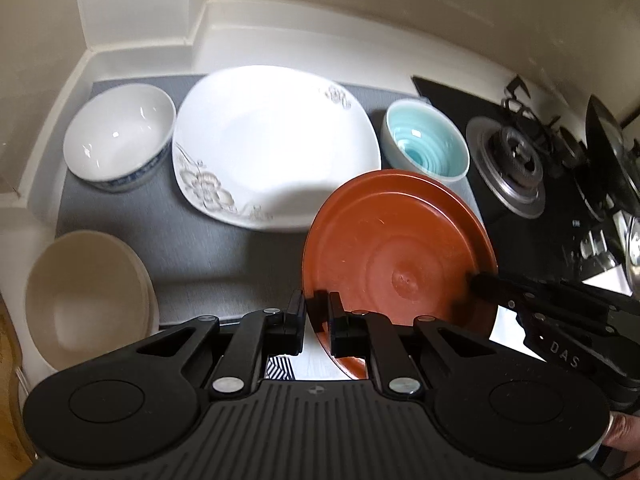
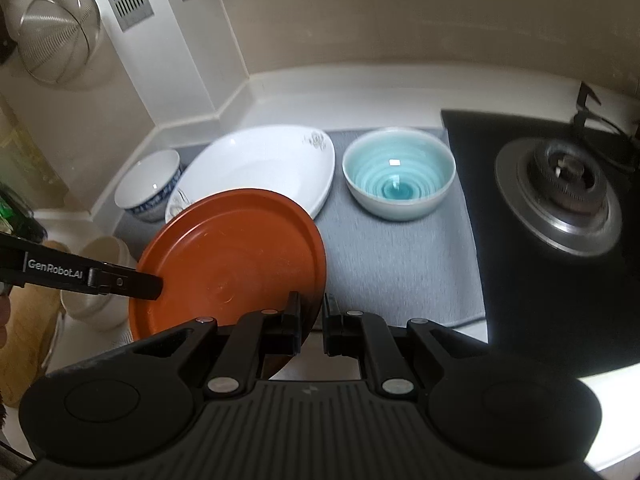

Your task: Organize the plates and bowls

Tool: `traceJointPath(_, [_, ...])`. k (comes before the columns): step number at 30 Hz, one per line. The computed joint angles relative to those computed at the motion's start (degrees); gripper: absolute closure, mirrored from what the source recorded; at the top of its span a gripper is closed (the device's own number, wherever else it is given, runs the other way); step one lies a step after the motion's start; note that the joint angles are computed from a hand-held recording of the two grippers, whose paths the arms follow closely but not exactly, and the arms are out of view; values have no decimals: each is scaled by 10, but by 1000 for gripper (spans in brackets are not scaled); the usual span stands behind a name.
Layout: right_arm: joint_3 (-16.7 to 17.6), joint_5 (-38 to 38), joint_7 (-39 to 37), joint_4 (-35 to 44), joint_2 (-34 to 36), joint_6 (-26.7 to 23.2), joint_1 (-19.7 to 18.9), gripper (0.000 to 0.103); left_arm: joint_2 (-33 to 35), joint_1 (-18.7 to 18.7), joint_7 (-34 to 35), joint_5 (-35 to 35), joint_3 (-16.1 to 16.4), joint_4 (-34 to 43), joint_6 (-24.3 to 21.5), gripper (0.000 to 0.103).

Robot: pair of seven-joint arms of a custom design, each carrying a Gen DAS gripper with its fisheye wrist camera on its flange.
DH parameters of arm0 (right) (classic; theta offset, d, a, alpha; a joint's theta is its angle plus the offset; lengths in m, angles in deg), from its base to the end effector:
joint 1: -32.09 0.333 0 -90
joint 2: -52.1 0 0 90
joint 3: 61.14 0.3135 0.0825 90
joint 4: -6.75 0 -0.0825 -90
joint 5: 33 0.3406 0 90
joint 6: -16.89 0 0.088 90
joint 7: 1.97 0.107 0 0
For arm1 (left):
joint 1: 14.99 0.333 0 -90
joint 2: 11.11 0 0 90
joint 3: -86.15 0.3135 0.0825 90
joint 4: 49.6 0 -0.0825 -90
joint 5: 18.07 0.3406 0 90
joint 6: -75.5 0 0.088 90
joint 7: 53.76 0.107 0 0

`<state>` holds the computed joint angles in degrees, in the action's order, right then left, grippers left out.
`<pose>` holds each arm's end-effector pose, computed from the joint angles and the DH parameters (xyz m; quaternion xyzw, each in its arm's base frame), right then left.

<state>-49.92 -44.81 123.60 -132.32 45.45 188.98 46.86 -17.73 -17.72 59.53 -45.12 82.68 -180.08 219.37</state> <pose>0.4312 0.2291 0.4563 -0.6760 0.6536 -0.1391 0.3107 0.4909 -0.0504 0.4614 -0.6224 0.7461 -0.2336 0.0381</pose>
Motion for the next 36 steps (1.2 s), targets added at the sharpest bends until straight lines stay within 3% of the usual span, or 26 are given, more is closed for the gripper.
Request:
traceJointPath(5, [4,-22,14,25,5,-3,-6,92,2,6,0,-23,7,20,-2,91])
traceJointPath(11, [-9,-28,1,78,35,14,9,91,5,17,-17,-33,9,50,28,91])
traceJointPath(18, [-34,82,-122,148,87,34,51,89,13,24,-37,-50,13,83,84,91])
traceJointPath(22, [-42,134,-175,189,120,34,67,88,34,32,-84,-5,5,105,112,91])
traceJointPath(26, [-45,190,-223,223,151,22,73,88,64,40,-124,33,-2,133,105,91])
traceJointPath(36, [-80,191,-237,304,218,-22,90,89,146,56,-203,154,-30,177,131,91])
